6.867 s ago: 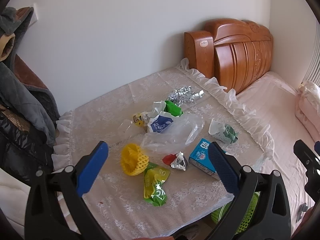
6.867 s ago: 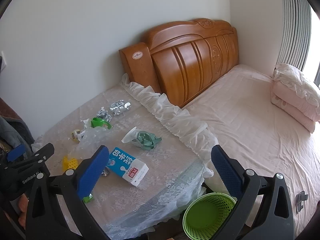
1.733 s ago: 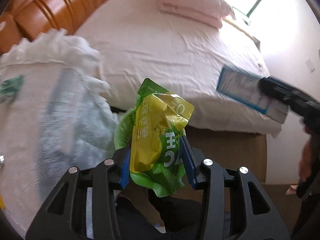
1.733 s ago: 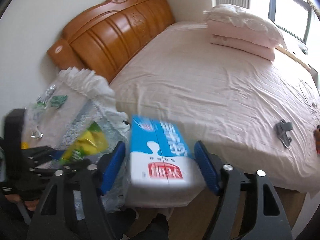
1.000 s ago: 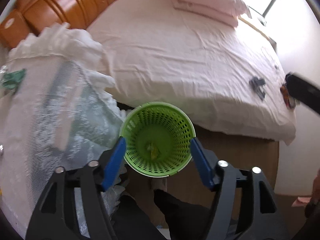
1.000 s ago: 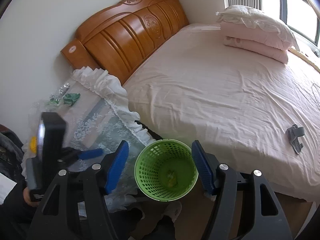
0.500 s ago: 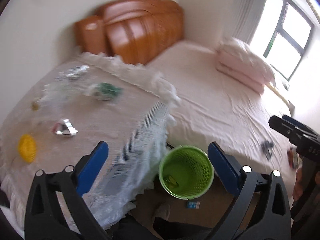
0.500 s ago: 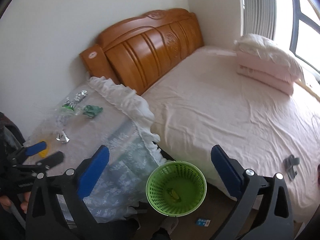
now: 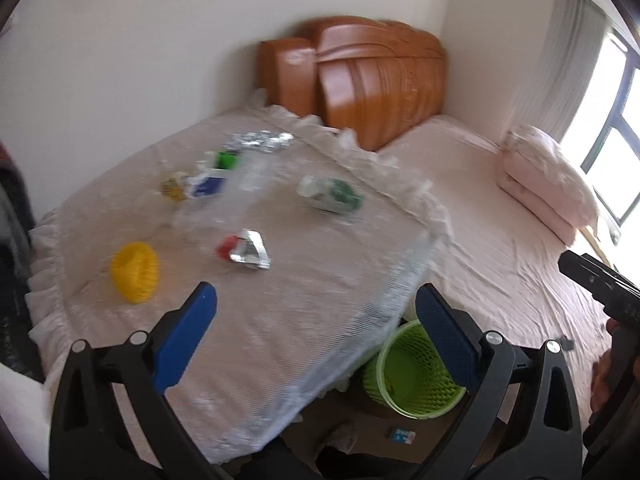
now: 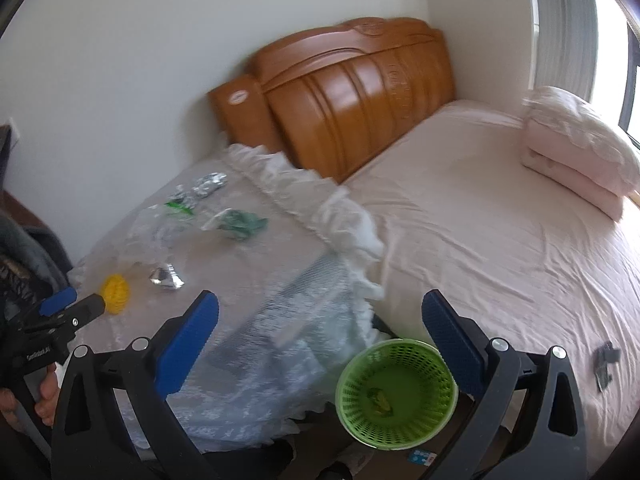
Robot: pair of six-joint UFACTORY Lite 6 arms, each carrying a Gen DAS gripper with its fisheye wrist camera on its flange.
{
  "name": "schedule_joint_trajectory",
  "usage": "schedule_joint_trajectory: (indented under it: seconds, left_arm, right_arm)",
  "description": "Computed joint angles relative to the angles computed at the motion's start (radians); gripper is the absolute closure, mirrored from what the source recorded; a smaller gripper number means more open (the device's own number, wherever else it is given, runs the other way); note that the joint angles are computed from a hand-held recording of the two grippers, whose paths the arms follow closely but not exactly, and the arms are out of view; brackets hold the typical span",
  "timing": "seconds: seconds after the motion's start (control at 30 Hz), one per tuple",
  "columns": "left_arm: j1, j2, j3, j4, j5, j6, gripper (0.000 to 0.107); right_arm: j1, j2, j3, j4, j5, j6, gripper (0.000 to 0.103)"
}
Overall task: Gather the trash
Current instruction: 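Move both open tools back over the trash on the bed, then grasp the yellow foam net with the left tool while the right tool grasps a clear plastic bag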
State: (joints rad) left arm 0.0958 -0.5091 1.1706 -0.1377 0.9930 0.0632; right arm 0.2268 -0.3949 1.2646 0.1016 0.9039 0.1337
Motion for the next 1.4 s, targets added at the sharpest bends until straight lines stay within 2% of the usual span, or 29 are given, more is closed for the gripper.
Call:
schedule_joint_trajectory:
  seconds: [0.17, 0.3, 0.43, 0.6, 0.8, 0.9, 0.97, 1.07, 1.23, 1.4]
  left_arm:
    - [0.266, 0.041, 0.002, -0.090, -0.010, 0.216, 0.012]
    - [0.482, 0.143, 0.022, -0.165, -0.040, 0.374, 0.012]
    - [0.603, 0.268, 0.051, -0.197, -0.086, 0.447, 0.012]
    - [0.649, 0.449, 0.084, -0.200, -0.184, 0.472, 0.012]
    - [0.612, 0.677, 0.144, -0.178, -0.283, 0.448, 0.012]
    - [0.574, 0.770, 0.170, -0.109, -0.335, 0.411, 0.022]
    - [0.570, 0.836, 0.216, -0.095, -0.324, 0.389, 0.041]
    - [0.590, 0.880, 0.262, -0.155, -0.289, 0.395, 0.054]
    - [0.604, 0.882, 0.286, -0.187, -0.264, 0.415, 0.064]
    - [0.657, 0.820, 0.270, -0.232, -0.207, 0.469, 0.065]
  right_arm:
    - [0.167, 0.144, 0.098, -0.061, -0.052, 0.093, 0.002]
    - [0.274, 0.268, 0.192, -0.104, -0.072, 0.155, 0.002]
    - [0.351, 0.383, 0.299, -0.139, -0.063, 0.205, 0.002]
    - [0.430, 0.522, 0.450, -0.186, -0.017, 0.261, 0.002]
    - [0.481, 0.616, 0.554, -0.218, 0.036, 0.295, 0.002]
    - [0.496, 0.657, 0.599, -0.217, 0.059, 0.305, 0.002]
    - [0.505, 0.690, 0.633, -0.208, 0.070, 0.307, 0.002]
    - [0.511, 0.727, 0.662, -0.183, 0.071, 0.304, 0.002]
    - [0.511, 0.835, 0.766, -0.097, 0.076, 0.265, 0.002]
    - [0.514, 0.999, 0.982, -0.036, 0.111, 0.249, 0.002]
